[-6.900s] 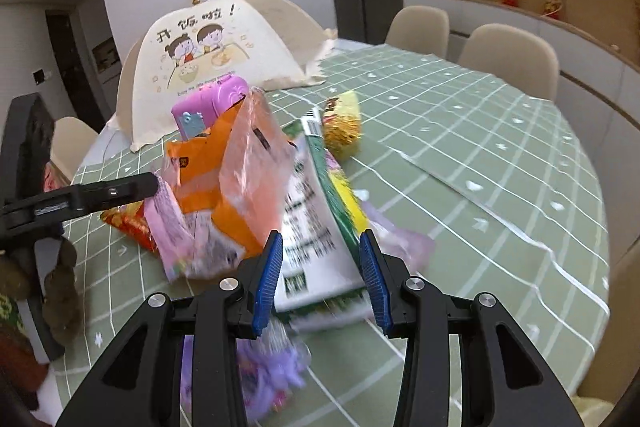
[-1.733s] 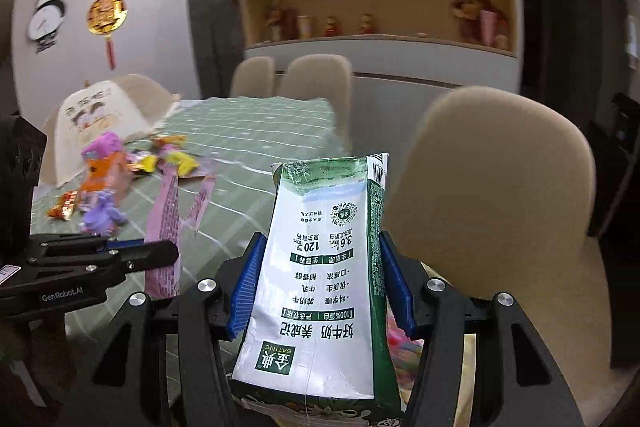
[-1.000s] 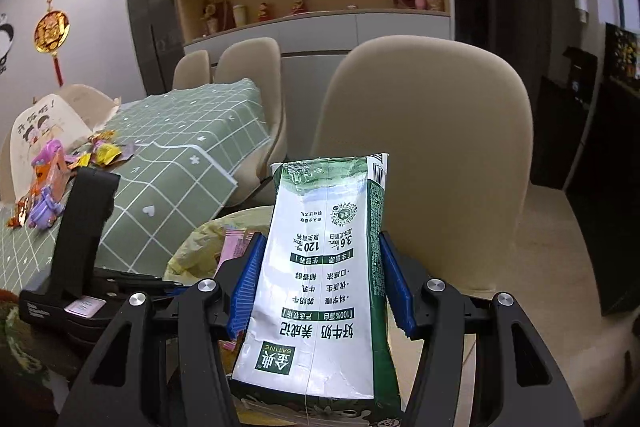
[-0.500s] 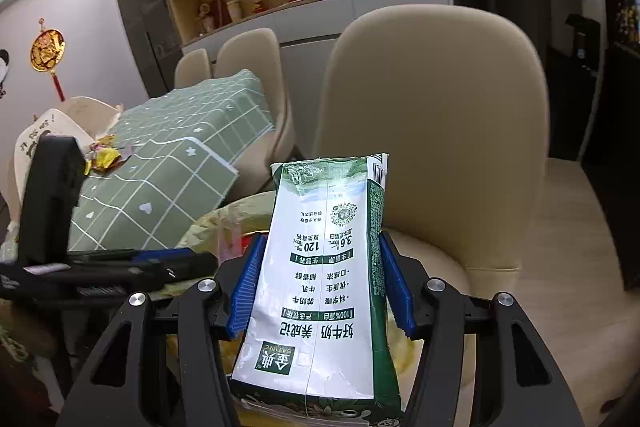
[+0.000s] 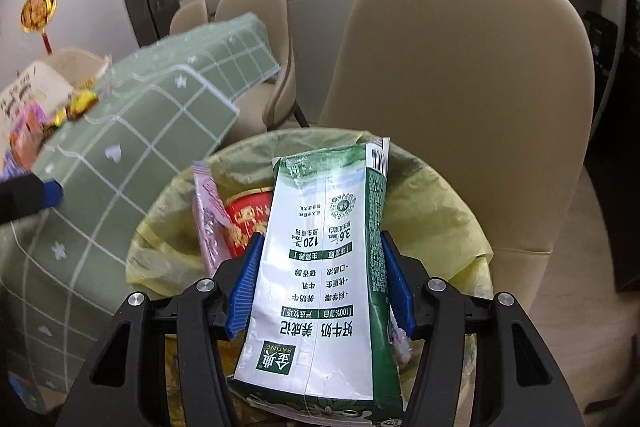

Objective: Collect trash
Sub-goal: 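Open the left tool to drop the snack stick while the right tool lowers the carton into the bag, then move both tools back over the wrappers on the table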

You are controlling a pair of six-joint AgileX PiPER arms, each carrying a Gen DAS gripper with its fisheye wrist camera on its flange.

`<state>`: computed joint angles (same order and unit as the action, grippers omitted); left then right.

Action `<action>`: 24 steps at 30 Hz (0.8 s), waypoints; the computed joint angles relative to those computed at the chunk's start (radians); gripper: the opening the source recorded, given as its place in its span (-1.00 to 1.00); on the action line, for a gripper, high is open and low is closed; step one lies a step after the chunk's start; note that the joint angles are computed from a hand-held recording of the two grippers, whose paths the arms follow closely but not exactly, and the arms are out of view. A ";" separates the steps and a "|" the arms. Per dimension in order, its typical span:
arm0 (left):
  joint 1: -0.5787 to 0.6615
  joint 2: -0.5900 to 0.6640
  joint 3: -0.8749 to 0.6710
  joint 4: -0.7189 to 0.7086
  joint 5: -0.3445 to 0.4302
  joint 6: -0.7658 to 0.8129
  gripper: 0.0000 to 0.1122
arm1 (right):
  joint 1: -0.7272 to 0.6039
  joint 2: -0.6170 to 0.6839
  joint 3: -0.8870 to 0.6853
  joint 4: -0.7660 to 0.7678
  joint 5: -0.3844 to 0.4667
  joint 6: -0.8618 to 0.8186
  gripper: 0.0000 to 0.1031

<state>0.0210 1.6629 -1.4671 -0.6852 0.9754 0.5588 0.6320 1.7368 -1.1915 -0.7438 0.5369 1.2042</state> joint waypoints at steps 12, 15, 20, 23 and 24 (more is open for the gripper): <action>0.082 -0.036 0.033 -0.062 0.046 0.067 0.10 | -0.001 0.103 -0.123 0.284 0.050 -0.237 0.05; 0.105 -0.043 0.036 -0.082 0.053 0.087 0.16 | 0.013 0.058 -0.077 0.215 0.031 -0.143 0.07; 0.148 -0.056 0.044 -0.111 0.062 0.127 0.16 | 0.094 -0.017 -0.037 -0.028 0.127 0.069 0.19; 0.181 -0.079 0.063 -0.122 0.054 0.161 0.16 | 0.122 -0.062 -0.032 -0.083 0.148 0.110 0.19; 0.191 -0.088 0.067 -0.125 0.050 0.171 0.16 | 0.125 -0.074 -0.033 -0.079 0.142 0.107 0.19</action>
<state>0.2123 1.5749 -1.4000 -0.8098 1.0254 0.7298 0.7567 1.6625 -1.2249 -0.8230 0.6789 1.3112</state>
